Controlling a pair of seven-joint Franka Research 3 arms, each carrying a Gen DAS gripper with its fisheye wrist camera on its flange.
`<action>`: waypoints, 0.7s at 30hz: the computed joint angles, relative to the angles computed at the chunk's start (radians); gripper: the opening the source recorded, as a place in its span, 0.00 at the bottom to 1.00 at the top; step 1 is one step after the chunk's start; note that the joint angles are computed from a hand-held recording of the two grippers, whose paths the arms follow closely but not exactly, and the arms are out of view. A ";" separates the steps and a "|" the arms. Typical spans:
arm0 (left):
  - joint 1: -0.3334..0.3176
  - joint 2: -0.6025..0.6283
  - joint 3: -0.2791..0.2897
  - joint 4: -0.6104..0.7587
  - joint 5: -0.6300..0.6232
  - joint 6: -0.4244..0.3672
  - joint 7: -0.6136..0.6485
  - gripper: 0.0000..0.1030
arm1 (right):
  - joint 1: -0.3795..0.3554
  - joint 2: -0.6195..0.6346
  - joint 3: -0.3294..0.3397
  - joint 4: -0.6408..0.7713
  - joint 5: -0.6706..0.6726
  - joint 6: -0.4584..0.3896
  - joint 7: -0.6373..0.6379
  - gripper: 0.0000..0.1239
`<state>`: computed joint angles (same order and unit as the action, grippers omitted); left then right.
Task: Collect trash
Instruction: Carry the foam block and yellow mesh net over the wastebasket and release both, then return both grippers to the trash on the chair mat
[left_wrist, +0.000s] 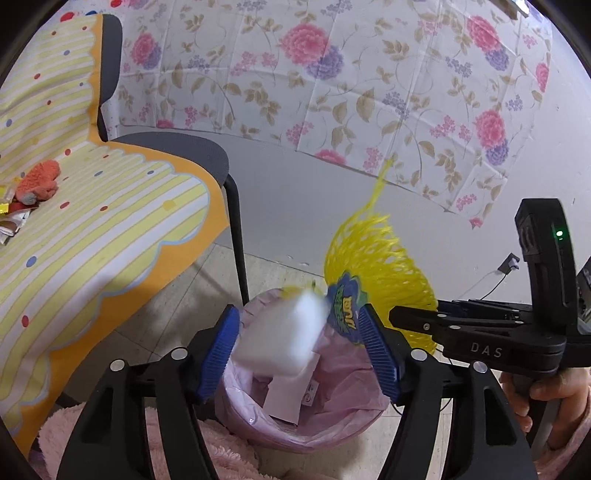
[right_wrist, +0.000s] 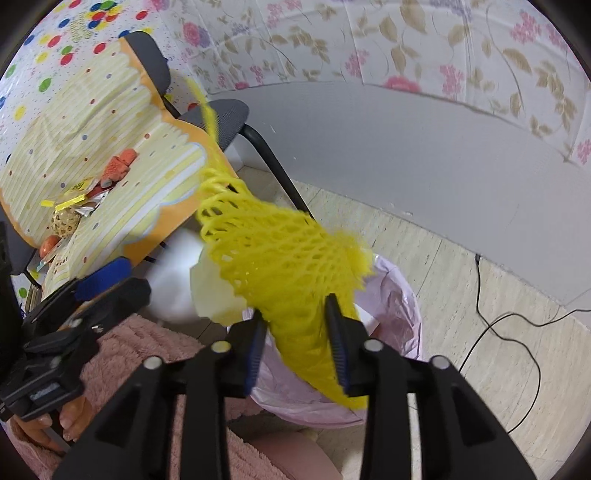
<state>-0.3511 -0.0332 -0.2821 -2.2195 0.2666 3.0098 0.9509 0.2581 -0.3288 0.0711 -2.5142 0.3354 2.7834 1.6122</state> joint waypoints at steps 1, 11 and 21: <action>0.005 -0.007 0.000 -0.004 0.021 -0.001 -0.023 0.67 | -0.004 0.005 0.001 0.007 -0.004 -0.012 0.006 0.33; 0.114 -0.140 -0.032 -0.075 0.296 -0.049 -0.334 0.68 | -0.024 -0.026 0.027 0.015 -0.062 0.029 0.033 0.40; 0.181 -0.279 -0.053 -0.140 0.383 -0.151 -0.456 0.68 | 0.006 -0.024 0.035 0.056 -0.103 0.078 0.007 0.40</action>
